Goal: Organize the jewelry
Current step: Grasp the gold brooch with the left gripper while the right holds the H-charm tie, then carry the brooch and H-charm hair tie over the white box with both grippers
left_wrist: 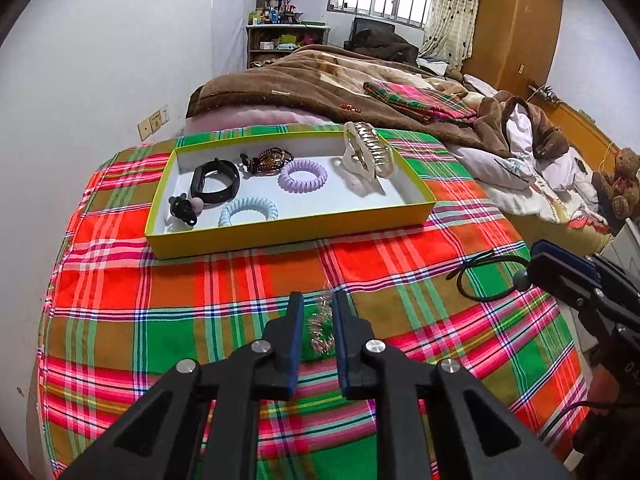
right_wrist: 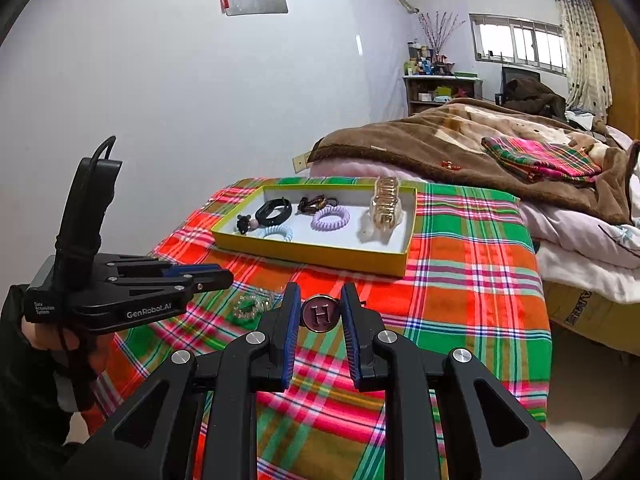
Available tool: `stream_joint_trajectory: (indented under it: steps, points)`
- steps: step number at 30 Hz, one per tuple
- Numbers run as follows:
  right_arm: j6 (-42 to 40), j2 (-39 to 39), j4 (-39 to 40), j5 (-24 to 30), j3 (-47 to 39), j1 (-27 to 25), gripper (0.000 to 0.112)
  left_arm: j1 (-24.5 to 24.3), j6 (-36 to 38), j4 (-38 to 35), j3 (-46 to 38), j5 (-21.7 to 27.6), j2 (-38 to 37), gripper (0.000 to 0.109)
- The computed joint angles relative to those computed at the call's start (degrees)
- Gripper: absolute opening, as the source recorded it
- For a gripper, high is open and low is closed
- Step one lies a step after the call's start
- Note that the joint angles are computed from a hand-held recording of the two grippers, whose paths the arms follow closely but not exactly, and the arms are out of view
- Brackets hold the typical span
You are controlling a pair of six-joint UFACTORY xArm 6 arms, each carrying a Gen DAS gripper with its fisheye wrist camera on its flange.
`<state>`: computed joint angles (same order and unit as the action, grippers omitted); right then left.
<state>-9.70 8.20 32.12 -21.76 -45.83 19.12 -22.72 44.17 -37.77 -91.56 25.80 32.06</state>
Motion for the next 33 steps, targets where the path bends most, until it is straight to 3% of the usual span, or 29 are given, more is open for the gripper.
stream_joint_trajectory:
  steps: [4, 6, 9, 10, 16, 21, 23, 26, 28, 33]
  points:
    - [2.35, 0.17, -1.75, -0.12, 0.25, -0.62, 0.021, 2.36, 1.0, -2.76, -2.92, 6.44, 1.95, 0.015]
    - [3.52, 0.38, -2.97, -0.08, 0.27, -0.98, 0.021, 2.67, -0.36, -1.12, -3.18, 6.91, 2.65, 0.018]
    - [4.43, 0.8, -4.24, 0.22, 0.06, -1.27, 0.021, 2.51, -1.84, 0.23, -3.59, 7.56, 3.49, 0.043]
    - [4.99, 0.83, -4.93, 0.35, 0.09, -1.47, 0.021, 2.35, -2.04, 0.29, -3.77, 7.68, 3.68, 0.045]
    - [8.61, 1.04, -8.81, 0.39, 0.62, -2.51, 0.021, 0.99, -4.59, 3.96, -6.67, 8.63, 6.18, 0.045]
    - [9.33, 1.23, -9.98, 0.5, 0.48, -2.82, 0.021, 0.15, -7.95, 7.74, -8.22, 6.58, 7.79, 0.045]
    - [9.46, 1.28, -10.03, 0.62, 0.34, -2.89, 0.021, -0.04, -8.07, 8.58, -8.27, 6.1, 7.92, 0.044]
    - [9.28, 1.37, -9.98, 0.81, 0.08, -2.89, 0.021, -0.29, -9.35, 11.23, -7.56, 4.4, 7.74, 0.033]
    - [8.59, 1.47, -9.22, 1.04, -0.24, -2.72, 0.021, -0.11, -9.19, 10.84, -7.74, 4.86, 7.7, 0.019]
    - [5.15, 1.64, -5.42, 1.7, -1.22, -1.97, 0.021, 0.01, -8.2, 10.07, -7.87, 5.21, 7.57, 0.013]
